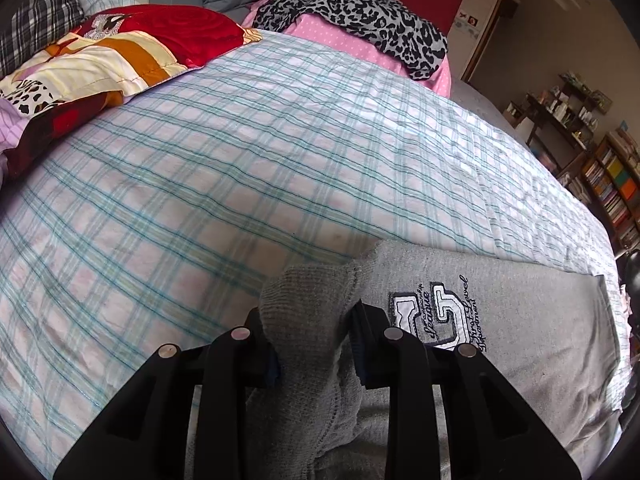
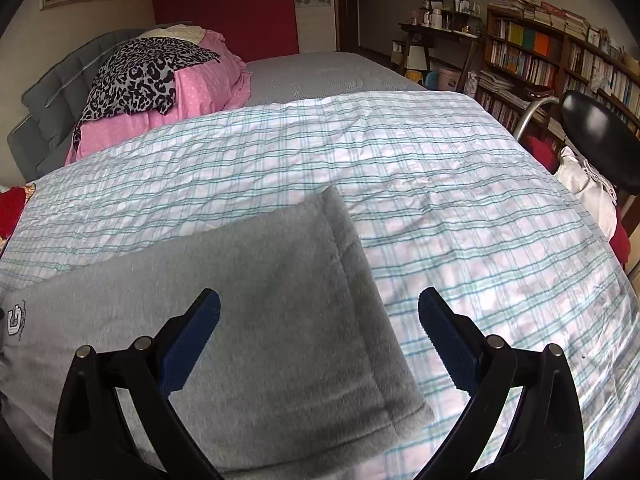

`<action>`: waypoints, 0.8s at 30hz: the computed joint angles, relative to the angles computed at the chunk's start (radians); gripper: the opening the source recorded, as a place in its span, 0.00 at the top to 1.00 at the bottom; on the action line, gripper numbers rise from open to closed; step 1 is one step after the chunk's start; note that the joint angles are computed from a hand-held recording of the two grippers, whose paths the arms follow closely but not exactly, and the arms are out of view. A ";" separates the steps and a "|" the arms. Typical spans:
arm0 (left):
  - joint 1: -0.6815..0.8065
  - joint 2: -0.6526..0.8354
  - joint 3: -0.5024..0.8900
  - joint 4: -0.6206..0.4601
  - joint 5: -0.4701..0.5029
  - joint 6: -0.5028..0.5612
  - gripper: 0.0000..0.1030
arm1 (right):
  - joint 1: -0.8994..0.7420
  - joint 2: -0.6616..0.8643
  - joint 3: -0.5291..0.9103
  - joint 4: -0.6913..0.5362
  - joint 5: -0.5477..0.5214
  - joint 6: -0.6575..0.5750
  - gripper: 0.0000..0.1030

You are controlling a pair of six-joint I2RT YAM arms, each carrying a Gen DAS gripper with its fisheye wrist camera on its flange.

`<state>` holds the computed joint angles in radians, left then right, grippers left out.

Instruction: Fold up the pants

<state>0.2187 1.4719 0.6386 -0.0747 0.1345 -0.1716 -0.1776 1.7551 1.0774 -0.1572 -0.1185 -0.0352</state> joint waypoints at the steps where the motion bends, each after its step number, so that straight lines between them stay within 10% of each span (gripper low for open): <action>1: -0.002 -0.001 -0.003 0.005 -0.003 0.001 0.73 | -0.002 0.046 0.049 -0.012 -0.004 0.010 0.03; 14: -0.002 0.027 -0.014 0.044 -0.010 -0.003 0.73 | 0.010 0.520 0.625 -0.208 0.021 0.113 0.10; 24: 0.008 0.027 -0.015 0.050 0.008 -0.002 0.73 | 0.010 0.525 0.614 -0.196 0.009 0.086 0.87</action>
<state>0.2269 1.4988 0.6237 -0.0249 0.1424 -0.1739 -0.1681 2.2802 1.6913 -0.3531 -0.1091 0.0511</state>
